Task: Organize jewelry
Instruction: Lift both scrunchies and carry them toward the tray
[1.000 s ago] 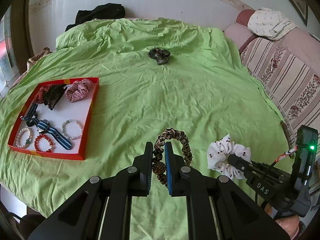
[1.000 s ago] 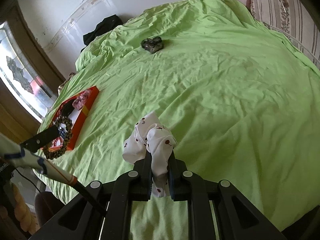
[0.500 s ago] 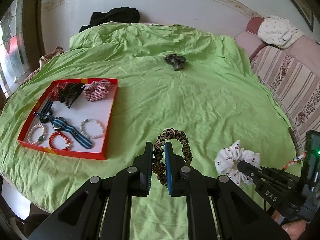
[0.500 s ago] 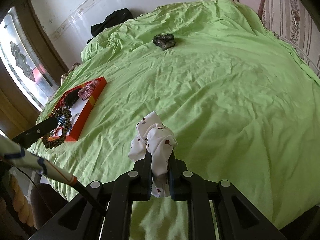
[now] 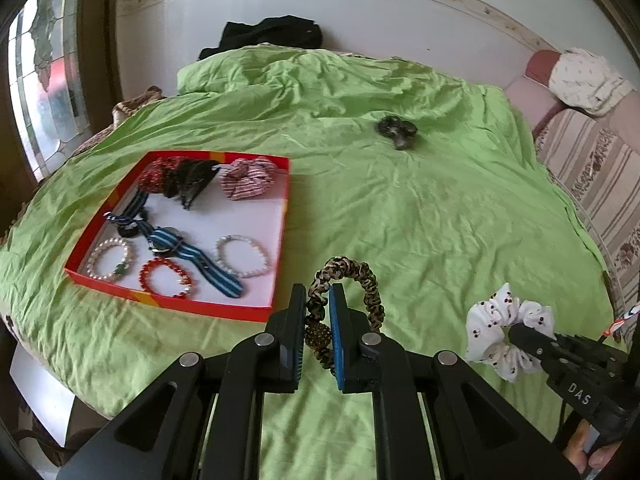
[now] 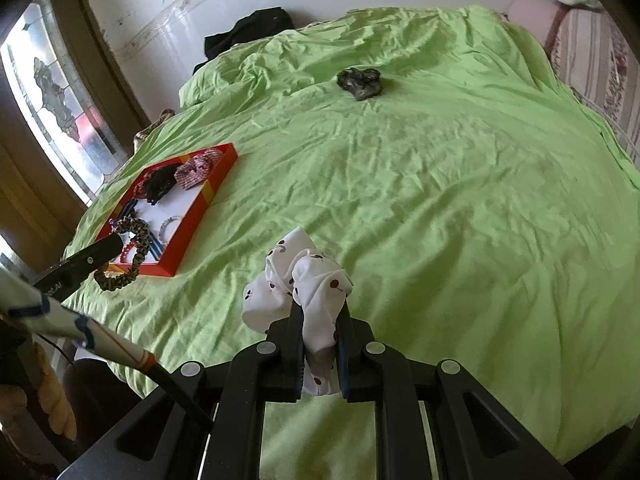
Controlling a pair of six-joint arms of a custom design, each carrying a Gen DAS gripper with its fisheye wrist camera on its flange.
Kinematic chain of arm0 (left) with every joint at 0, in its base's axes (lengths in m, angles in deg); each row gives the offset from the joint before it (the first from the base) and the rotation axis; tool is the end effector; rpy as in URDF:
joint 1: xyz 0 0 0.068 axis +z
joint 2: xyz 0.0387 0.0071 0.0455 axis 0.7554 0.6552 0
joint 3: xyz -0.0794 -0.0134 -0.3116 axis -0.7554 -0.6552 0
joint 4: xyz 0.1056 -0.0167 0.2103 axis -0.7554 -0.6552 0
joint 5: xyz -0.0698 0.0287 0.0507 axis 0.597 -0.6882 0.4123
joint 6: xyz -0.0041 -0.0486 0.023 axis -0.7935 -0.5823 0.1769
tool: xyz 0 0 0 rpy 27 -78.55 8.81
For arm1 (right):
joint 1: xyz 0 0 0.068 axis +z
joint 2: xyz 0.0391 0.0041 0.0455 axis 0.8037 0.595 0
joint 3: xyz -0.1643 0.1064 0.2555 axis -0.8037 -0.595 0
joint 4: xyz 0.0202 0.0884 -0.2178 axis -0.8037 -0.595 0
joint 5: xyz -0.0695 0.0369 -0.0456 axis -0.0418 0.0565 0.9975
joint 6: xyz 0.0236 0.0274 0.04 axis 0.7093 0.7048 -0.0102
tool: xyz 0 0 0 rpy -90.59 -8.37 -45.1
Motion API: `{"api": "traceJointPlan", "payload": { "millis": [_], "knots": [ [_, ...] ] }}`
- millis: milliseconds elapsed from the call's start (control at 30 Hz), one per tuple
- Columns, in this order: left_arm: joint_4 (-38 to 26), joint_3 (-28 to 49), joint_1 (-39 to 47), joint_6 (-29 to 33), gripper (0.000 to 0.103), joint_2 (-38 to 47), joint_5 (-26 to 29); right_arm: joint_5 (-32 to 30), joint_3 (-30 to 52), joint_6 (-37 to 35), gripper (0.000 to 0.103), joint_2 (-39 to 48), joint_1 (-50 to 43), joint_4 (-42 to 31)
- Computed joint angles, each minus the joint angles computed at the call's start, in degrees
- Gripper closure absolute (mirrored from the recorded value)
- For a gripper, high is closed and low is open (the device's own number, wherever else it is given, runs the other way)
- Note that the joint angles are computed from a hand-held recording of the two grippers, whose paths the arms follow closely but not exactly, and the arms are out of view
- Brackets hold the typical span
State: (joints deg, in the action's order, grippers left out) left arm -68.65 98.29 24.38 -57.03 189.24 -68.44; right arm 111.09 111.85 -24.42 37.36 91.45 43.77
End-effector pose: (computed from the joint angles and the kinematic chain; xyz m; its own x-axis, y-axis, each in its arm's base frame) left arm 0.3581 -0.1716 0.2516 -0.6173 0.3395 -0.7097 0.5585 0.8245 -0.0914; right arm 0.2312 0.1582 0.2239 -0.6094 0.4927 -0.6211 0.4255 0.8643 0.2681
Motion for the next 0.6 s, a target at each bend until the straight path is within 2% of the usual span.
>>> {"api": "traceJointPlan", "payload": {
  "millis": [600],
  "knots": [
    [-0.67,2.9,8.16,0.39,0.092,2.14,0.07,-2.66,18.04,-11.62,0.089,9.44,-0.55,-5.02]
  ]
}}
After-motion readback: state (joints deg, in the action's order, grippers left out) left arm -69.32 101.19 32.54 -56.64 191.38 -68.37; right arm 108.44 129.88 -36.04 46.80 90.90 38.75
